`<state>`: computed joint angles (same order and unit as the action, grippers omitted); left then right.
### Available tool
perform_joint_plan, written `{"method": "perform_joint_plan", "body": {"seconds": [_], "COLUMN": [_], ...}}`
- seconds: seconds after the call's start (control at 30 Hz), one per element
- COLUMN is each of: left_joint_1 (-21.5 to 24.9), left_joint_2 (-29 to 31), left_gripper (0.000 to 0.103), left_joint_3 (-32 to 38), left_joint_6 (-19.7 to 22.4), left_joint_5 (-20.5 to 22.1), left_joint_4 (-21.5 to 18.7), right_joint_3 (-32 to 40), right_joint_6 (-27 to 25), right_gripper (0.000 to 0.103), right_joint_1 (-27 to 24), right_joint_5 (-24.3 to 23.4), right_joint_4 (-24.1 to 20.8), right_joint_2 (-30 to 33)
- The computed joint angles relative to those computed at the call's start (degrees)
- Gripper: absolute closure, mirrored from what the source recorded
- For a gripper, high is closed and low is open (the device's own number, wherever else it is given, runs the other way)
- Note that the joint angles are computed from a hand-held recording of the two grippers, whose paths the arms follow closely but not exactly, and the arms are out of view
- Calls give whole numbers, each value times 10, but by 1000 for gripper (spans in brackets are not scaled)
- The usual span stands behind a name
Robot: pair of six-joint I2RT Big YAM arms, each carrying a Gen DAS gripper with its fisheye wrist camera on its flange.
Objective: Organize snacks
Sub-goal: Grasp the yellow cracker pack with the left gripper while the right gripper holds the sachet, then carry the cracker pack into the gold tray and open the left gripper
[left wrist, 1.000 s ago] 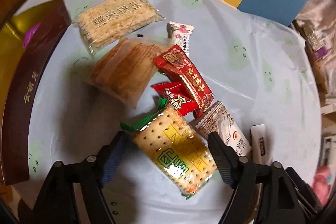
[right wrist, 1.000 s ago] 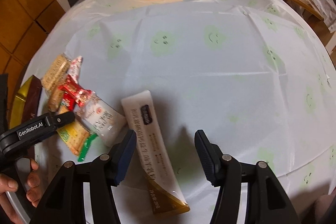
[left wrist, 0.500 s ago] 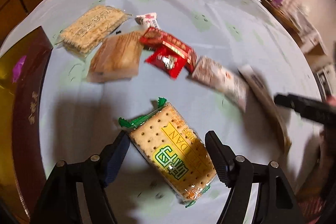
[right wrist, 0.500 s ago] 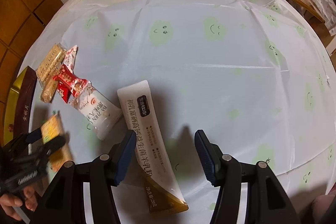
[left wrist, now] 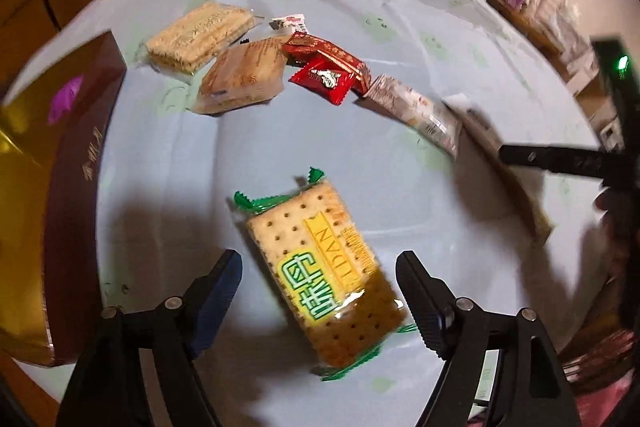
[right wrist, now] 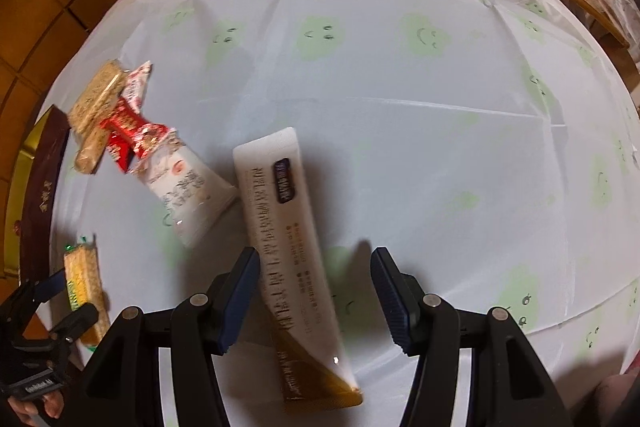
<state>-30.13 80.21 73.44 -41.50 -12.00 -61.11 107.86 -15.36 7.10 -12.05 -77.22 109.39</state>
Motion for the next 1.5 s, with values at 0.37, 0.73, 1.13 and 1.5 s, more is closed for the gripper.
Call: {"method": "perform_joint_plan", "body": {"seconds": [0.37, 0.73, 1.13, 1.5], "left_joint_1": [-17, -11, 74, 262], "left_joint_2": [-38, -72, -188, -207], "left_gripper": [41, 44, 44, 44], "left_joint_3": [-72, -116, -123, -125], "left_joint_6": [-4, 28, 0, -57], "left_joint_5": [-12, 0, -12, 67], "left_joint_4": [115, 194, 194, 83], "right_joint_3": [-51, -59, -70, -76], "right_joint_6": [-63, -72, -77, -80], "right_gripper": [63, 62, 62, 62], "right_joint_1": [27, 27, 29, 32], "right_joint_5": [62, 64, 66, 74], "right_joint_4": [21, 36, 48, 58], "right_joint_2": [-26, -28, -35, -38]}}
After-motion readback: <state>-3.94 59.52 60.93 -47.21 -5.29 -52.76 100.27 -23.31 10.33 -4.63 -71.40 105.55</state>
